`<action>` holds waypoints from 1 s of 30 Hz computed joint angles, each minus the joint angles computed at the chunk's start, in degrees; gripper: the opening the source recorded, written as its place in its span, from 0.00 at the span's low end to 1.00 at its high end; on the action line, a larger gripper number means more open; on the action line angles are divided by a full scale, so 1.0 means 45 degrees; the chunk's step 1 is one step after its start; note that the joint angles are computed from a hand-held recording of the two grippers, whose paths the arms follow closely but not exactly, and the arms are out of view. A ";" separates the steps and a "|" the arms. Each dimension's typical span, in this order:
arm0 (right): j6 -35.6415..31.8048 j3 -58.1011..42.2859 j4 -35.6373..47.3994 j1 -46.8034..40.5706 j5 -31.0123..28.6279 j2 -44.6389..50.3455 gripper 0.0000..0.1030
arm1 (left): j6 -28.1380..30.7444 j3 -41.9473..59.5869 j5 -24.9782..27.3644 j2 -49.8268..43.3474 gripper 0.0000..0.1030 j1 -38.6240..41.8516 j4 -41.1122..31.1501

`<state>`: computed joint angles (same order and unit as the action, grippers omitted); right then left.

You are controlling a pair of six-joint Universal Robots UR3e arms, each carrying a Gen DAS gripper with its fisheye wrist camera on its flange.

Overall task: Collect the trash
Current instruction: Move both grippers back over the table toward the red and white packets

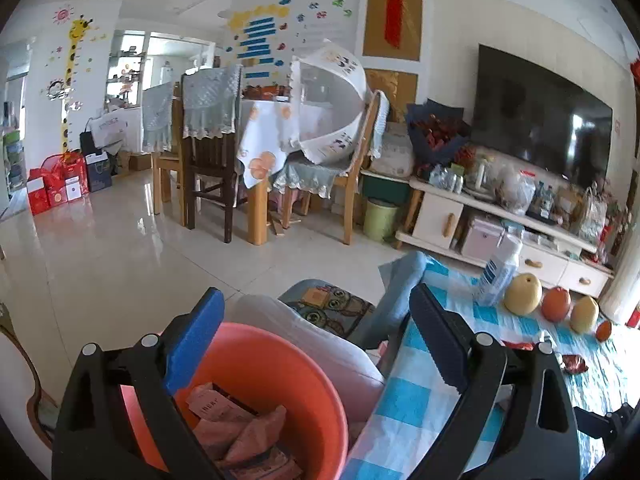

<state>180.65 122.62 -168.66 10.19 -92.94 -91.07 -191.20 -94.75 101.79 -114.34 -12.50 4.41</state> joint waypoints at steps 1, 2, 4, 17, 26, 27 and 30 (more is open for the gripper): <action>-0.0022 0.0147 -0.0048 -0.0114 0.0062 -0.0121 0.89 | 0.0084 0.0150 -0.0005 -0.0072 0.91 -0.0092 -0.0122; -0.0054 0.0374 -0.0120 -0.0278 0.0140 -0.0324 0.88 | 0.0134 0.0254 0.0064 -0.0153 0.91 -0.0220 -0.0177; -0.0095 0.0712 -0.0207 -0.0556 0.0250 -0.0659 0.88 | 0.0202 0.0404 0.0302 -0.0303 0.91 -0.0525 -0.0233; -0.0946 0.2777 0.0030 -0.3030 0.1560 -0.3170 0.89 | 0.0463 0.1563 0.0557 -0.1223 0.91 -0.1722 -0.0558; -0.2018 0.4024 0.0468 -0.4715 0.2375 -0.4866 0.89 | 0.0524 0.2197 0.0272 -0.1717 0.91 -0.2289 -0.0836; -0.2148 0.4196 0.0597 -0.5009 0.2575 -0.5132 0.89 | 0.0551 0.2288 0.0217 -0.1787 0.91 -0.2375 -0.0897; -0.2589 0.4624 0.1143 -0.5989 0.3319 -0.5950 0.89 | 0.0545 0.2553 0.0061 -0.1973 0.91 -0.2569 -0.1061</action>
